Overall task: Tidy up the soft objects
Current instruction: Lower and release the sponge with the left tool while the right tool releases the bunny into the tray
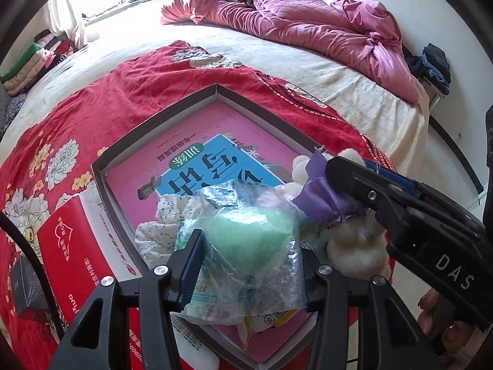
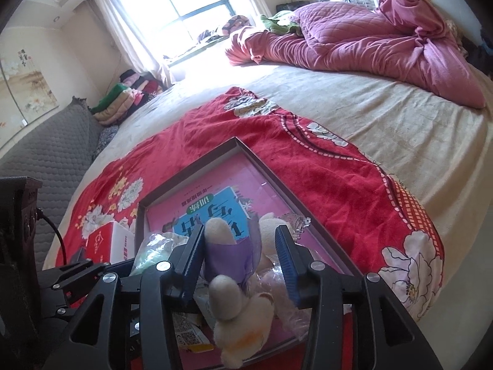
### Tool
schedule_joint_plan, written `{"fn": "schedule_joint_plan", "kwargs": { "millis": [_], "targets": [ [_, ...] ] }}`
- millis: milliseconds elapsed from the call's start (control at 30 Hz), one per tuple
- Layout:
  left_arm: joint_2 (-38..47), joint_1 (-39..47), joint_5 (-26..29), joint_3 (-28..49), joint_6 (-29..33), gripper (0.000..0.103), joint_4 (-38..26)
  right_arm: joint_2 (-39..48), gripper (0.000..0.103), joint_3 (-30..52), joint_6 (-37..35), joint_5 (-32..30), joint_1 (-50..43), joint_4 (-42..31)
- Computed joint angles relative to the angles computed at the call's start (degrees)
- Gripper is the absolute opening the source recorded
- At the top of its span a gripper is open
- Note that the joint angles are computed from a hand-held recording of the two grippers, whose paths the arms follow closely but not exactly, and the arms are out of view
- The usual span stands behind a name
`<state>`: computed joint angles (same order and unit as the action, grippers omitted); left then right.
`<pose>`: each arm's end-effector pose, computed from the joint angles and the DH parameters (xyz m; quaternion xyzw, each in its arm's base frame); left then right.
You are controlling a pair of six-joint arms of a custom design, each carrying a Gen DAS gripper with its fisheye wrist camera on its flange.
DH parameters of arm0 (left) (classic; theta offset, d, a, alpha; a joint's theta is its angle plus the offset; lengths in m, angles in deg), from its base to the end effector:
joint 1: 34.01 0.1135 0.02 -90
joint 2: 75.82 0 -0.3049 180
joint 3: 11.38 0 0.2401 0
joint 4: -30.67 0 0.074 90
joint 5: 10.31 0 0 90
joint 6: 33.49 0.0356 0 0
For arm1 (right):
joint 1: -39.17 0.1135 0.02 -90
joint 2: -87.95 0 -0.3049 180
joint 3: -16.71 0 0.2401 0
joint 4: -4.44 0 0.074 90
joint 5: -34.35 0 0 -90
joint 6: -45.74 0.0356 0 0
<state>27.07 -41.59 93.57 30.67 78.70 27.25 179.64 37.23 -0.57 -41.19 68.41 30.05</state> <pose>0.2488 -0.0417 0.1033 0.2746 0.9283 -0.0887 0.2343 0.1635 0.0814 0.1136 0.1627 0.9051 0.1293 0.3710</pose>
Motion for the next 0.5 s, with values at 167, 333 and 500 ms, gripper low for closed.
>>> {"fn": "schedule_joint_plan", "kwargs": {
  "millis": [167,333,500],
  "targets": [
    [0.18,-0.58,-2.01,-1.86,1.13,0.054,2.33,0.24,0.048,-1.0,0.74,-0.38,0.78,0.95],
    [-0.74,2.61,0.24,-2.34,3.22,0.055,0.55,4.14,0.048,-1.66,3.44,1.35,3.12,4.46],
    [-3.05,6.42,2.85,-2.91,5.55,0.055,-1.39,6.68,0.048,0.3,4.49,1.33,5.29,5.25]
  ]
}}
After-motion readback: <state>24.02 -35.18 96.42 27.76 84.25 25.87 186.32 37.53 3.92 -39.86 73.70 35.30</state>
